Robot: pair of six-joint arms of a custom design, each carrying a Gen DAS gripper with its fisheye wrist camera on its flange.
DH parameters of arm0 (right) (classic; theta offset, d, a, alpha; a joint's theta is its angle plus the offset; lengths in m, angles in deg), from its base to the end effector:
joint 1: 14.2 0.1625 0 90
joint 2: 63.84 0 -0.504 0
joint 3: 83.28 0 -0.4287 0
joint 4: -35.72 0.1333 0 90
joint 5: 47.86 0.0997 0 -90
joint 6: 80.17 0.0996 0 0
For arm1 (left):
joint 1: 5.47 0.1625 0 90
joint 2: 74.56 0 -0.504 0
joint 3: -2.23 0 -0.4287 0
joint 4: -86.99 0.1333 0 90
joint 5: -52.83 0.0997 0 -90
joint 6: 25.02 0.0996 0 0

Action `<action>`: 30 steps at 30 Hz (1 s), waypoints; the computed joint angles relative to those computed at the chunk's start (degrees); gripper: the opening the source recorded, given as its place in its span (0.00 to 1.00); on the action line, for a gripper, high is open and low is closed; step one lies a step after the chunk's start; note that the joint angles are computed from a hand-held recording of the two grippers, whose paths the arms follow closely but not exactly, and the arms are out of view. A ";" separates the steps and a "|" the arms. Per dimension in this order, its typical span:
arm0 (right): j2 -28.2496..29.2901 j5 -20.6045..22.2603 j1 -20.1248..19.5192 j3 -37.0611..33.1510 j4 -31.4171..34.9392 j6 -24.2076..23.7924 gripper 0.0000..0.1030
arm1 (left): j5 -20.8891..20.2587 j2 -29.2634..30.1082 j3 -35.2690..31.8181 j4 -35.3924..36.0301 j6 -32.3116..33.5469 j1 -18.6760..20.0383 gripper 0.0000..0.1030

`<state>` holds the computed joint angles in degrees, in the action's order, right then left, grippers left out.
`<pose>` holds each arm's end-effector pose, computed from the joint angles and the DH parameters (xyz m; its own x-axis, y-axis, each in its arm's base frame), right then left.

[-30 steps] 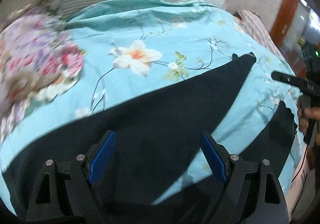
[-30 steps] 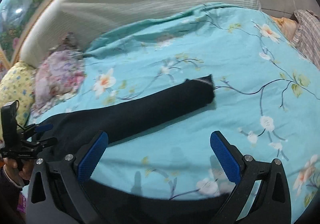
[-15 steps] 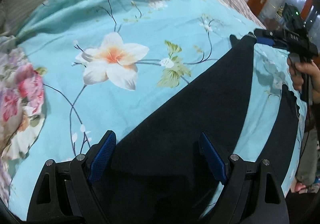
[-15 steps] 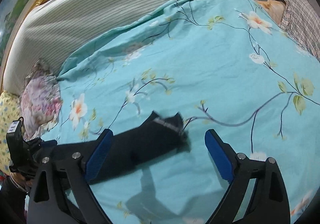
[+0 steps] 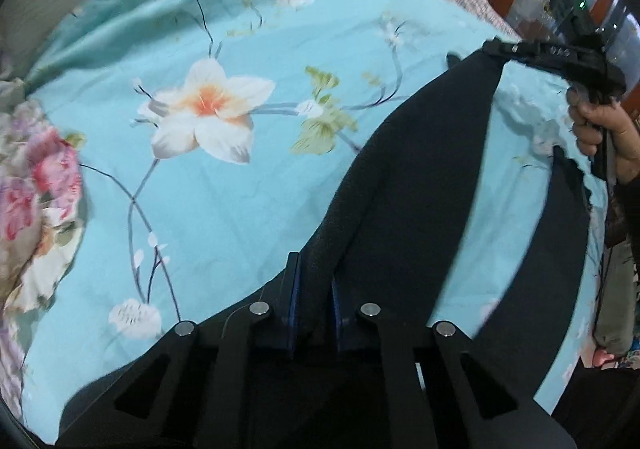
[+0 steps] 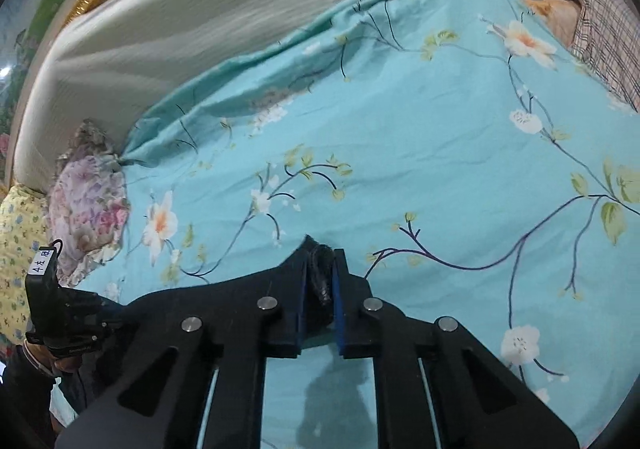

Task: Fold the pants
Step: 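Grasp the pant leg hem with the right gripper while the left gripper grasps the other hem, then lift both hems and carry them toward the waistband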

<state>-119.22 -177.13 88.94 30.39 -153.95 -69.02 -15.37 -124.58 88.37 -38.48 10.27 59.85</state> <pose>0.2133 -0.6048 0.2206 -0.8660 0.3684 0.3382 -0.0032 0.6721 -0.7404 -0.1663 -0.7697 0.2024 -0.4460 0.8445 -0.2966 0.8272 0.5154 0.2238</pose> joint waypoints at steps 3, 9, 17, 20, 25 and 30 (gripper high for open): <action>-0.61 -0.33 1.25 1.54 -2.01 -1.33 0.09 | -1.21 -3.71 4.29 -2.88 -0.16 -0.89 0.08; -2.78 2.30 2.83 6.71 -8.54 -0.77 0.09 | -4.21 -11.55 12.38 -5.72 -1.28 -2.27 0.06; -4.11 1.64 5.97 13.65 -14.26 -1.74 0.09 | -5.74 -19.38 23.14 -9.81 -3.95 -3.71 0.06; -4.58 1.07 6.88 16.24 -16.24 -1.33 0.09 | -6.53 -21.46 26.01 -10.88 -5.00 -3.93 0.06; -4.96 -0.14 8.69 19.54 -19.58 -0.98 0.09 | -7.41 -23.91 29.69 -12.96 -5.64 -4.34 0.06; -4.19 -3.35 10.84 21.40 -20.58 -1.12 0.09 | -7.64 -24.88 31.68 -14.06 -5.63 -4.12 0.06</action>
<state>-123.41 -180.49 99.77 51.79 -174.53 -70.15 -23.01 -149.46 120.05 -52.54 4.64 55.73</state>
